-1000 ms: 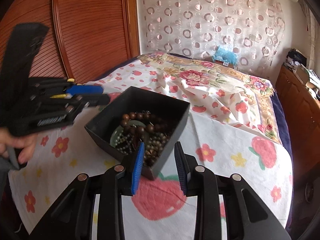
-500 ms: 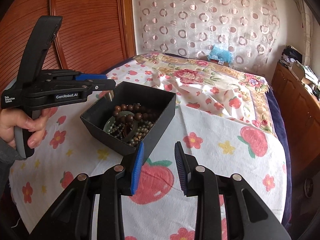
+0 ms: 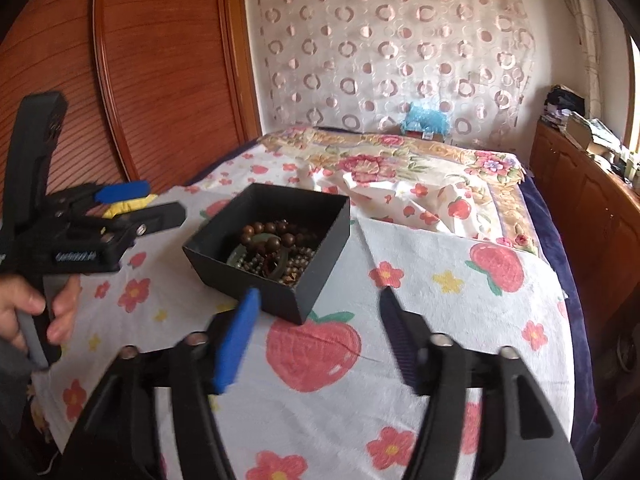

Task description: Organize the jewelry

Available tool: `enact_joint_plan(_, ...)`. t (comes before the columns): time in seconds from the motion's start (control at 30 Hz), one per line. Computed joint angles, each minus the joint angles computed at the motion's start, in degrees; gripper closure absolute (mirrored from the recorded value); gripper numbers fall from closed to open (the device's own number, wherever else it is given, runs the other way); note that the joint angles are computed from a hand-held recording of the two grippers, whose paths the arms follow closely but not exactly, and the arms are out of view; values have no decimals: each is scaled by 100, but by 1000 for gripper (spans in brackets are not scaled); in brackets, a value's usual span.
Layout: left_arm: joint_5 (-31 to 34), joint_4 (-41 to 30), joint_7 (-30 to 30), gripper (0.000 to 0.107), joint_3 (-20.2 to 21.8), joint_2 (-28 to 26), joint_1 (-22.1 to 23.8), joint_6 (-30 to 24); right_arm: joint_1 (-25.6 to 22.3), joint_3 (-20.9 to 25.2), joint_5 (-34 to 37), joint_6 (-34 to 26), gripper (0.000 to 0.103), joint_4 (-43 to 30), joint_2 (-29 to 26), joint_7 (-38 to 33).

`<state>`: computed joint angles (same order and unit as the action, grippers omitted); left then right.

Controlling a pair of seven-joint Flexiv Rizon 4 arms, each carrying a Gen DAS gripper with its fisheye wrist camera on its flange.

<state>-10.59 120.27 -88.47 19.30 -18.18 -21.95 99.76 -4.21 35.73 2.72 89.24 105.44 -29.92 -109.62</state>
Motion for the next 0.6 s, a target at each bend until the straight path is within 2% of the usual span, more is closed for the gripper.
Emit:
enact_joint_plan(0.13, -87, 273, -122, 11, 104, 179, -156, 152, 126, -132, 37, 370, 13, 262, 189, 213)
enact_joint_plan(0.2, -191, 349, -164, 11, 437, 205, -517, 132, 268, -325, -22, 612, 9, 439, 305, 425)
enact_joint_plan(0.27, -282, 403, -244, 11, 972, 187, -1084, 106, 419, -532, -81, 815, 7, 613, 442, 644)
enact_joint_plan(0.37, -407, 563, -234, 11, 1057, 272, -1262, 239, 425, -614, -177, 1019, 2, 799, 587, 906)
enact_joint_plan(0.47, -789, 656, -115, 11, 1796, 206, -2148, 300, 432, -680, -242, 1224, 2, 995, 734, 1184)
enact_joint_plan(0.5, -924, 689, -68, 11, 2017, 183, -2421, 327, 558, -822, -194, 1296, 2, 1050, 802, 1213)
enact_joint_plan(0.57, -1278, 762, 8, 11, 2553, 119, -3096, 412, 1105, -1431, -155, 1593, 2, 1308, 1027, 1444)
enact_joint_plan(0.6, -1428, 803, 50, 11, 2710, 105, -3320, 459, 1207, -1543, -141, 1729, 2, 1409, 1097, 1529)
